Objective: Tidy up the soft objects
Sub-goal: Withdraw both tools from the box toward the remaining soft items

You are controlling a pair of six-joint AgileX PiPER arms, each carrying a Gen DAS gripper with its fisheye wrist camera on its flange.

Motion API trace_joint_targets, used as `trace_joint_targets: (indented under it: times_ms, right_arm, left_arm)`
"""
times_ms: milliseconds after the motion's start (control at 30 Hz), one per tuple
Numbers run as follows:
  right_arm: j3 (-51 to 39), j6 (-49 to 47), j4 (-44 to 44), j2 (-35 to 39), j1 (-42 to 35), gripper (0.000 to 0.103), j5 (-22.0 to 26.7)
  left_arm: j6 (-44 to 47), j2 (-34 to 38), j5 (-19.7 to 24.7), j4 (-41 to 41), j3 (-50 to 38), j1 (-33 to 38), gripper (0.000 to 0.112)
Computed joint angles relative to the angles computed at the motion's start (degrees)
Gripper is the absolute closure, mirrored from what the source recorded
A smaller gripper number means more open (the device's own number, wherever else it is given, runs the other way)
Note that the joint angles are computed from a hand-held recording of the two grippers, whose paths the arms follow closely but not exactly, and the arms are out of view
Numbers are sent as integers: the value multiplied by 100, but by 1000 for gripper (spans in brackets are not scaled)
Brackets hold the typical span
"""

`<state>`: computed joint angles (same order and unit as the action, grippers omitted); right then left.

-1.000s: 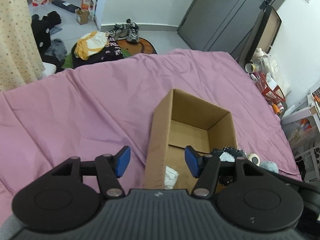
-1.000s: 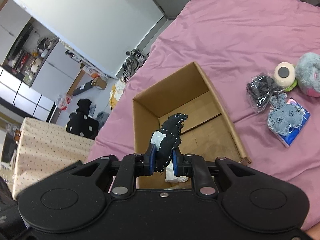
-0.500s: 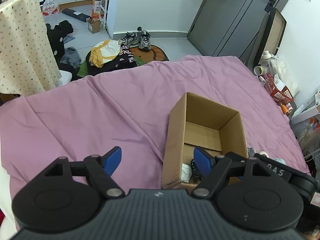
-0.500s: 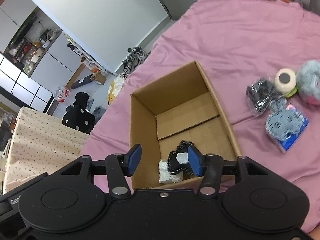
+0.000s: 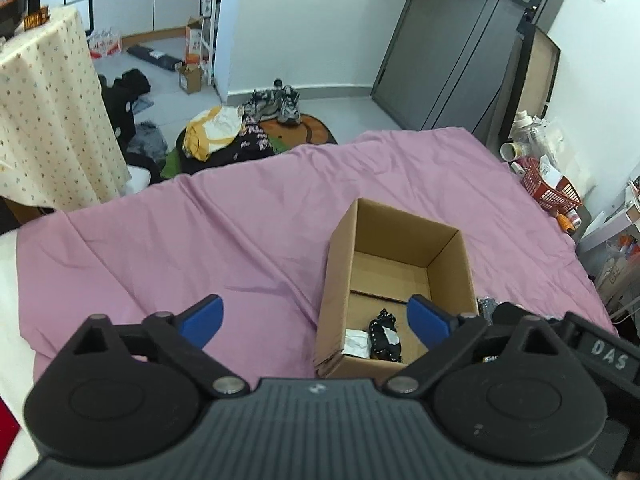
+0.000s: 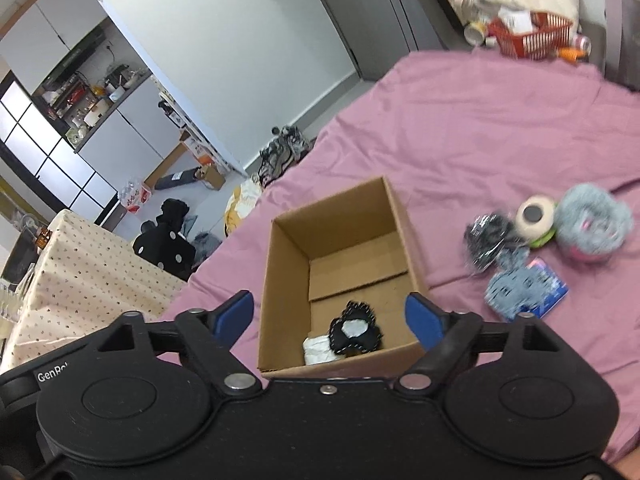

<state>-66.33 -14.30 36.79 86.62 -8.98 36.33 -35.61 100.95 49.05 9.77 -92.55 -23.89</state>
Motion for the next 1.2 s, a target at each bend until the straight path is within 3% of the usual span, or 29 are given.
trace_joint_targets:
  times_ms: [300,400,600,900,1200]
  right_arm:
    - [115,-764,625,-281,-656,12,247]
    - [164,-949,762,-351,-896,5,370]
    - [110,-1470,974,-390,-1435,0,821]
    - [-358,-2072,1147,-203,-2069,0,1401]
    - [-257,-3005,1526,24,-2665,0,1480]
  left_arm:
    - [-431,-248,-118,424,246,-423,9]
    - [-600,-262,-81,580,256,-567,9]
    - [-836,-274,-56,702,268,-822,9]
    - [-1176,-83,130,1049,8,-1324,9]
    - [-1585,335,458,1594,-470,-1841,9]
